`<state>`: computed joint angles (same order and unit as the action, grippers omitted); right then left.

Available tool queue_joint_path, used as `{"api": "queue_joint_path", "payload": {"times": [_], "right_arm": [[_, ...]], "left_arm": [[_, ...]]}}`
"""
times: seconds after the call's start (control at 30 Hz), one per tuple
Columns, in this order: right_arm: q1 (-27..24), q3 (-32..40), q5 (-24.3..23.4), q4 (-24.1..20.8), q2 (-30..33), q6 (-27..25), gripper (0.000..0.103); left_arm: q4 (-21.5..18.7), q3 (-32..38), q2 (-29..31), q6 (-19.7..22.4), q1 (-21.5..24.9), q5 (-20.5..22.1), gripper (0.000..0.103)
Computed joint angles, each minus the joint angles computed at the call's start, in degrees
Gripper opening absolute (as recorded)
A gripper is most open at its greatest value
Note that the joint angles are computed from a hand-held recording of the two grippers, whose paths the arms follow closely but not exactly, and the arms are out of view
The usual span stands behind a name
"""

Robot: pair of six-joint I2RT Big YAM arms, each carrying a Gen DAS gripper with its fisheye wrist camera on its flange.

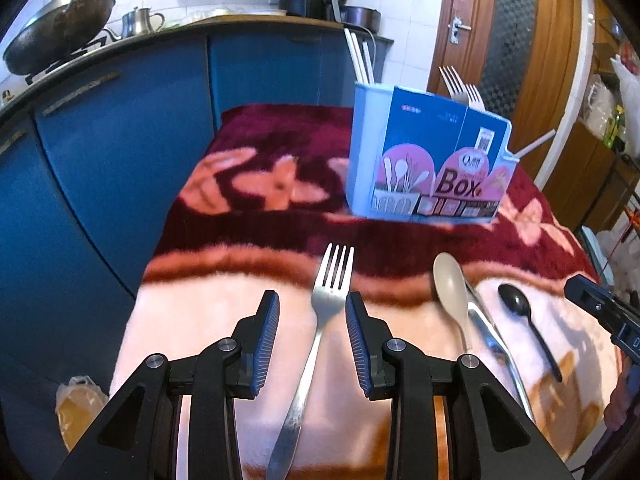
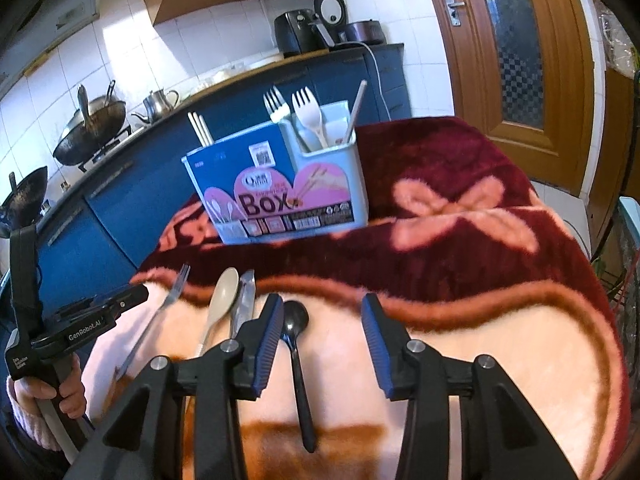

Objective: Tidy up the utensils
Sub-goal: 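Move both open tools back down over the remaining utensils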

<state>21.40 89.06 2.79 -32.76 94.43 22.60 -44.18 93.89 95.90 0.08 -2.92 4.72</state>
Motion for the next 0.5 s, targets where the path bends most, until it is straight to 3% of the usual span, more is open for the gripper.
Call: {"api": "queue_joint_path", "payload": {"times": [0.5], "right_arm": [[0.46,3.47,-2.50,-6.13,3.40,-2.90,0.045]], "left_arm": [[-5.77,2.33,2.23,3.46,0.37,1.14,0.035]]}}
